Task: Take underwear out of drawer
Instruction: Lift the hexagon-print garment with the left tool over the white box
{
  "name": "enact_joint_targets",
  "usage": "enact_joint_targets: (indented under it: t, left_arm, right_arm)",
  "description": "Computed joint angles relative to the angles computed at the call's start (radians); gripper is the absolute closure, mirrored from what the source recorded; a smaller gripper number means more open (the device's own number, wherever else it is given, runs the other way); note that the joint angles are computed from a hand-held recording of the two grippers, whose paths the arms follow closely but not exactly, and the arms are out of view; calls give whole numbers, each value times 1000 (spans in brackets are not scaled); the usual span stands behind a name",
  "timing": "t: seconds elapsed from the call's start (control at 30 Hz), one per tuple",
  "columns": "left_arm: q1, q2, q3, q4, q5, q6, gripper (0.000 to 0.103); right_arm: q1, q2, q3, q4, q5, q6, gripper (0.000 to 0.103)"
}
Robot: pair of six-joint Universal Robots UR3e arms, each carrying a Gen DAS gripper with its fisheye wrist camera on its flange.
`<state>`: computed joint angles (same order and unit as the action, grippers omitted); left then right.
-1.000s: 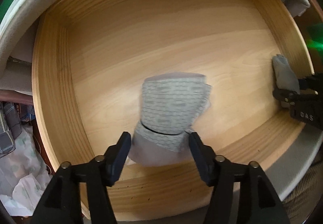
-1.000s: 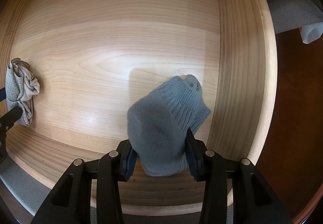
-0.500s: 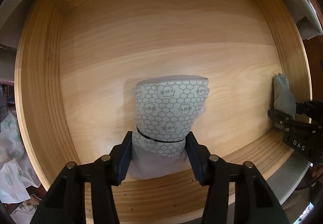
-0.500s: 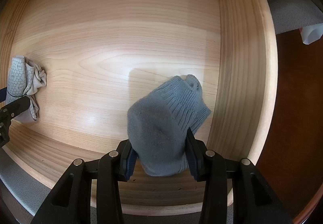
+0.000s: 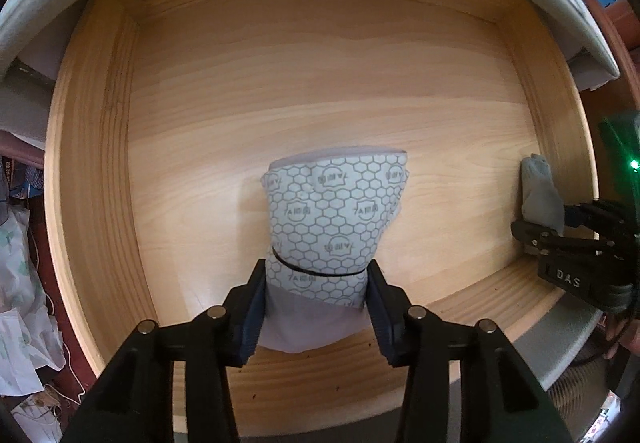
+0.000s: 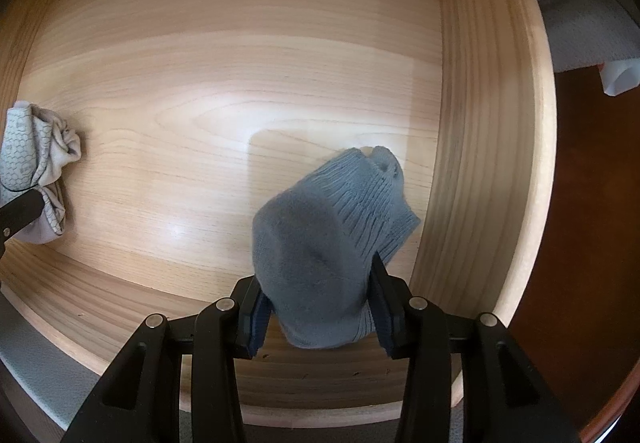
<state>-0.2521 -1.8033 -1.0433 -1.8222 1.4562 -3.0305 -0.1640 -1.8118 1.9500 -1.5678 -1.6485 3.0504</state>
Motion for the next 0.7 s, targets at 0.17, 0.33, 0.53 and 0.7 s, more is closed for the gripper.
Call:
enact_joint_targets:
  t: [0.17,0.33,0.53,0.7]
  left_arm:
    - [15,55,-22,0,-11,7,57]
    - [26,121,-46,-7,-19,27,57]
    - [32,183,-14,-35,-18,38,57]
    - [57,207,103,-116,-48,61,57]
  right_arm:
    - [3,-5,9,-8,0,-1,61]
    - [-2,-19,33,-22,0,-8,62]
    - [-3,-21,34,-20,1,-6,62]
    - [-11,-19,39,-25,1,-14,62]
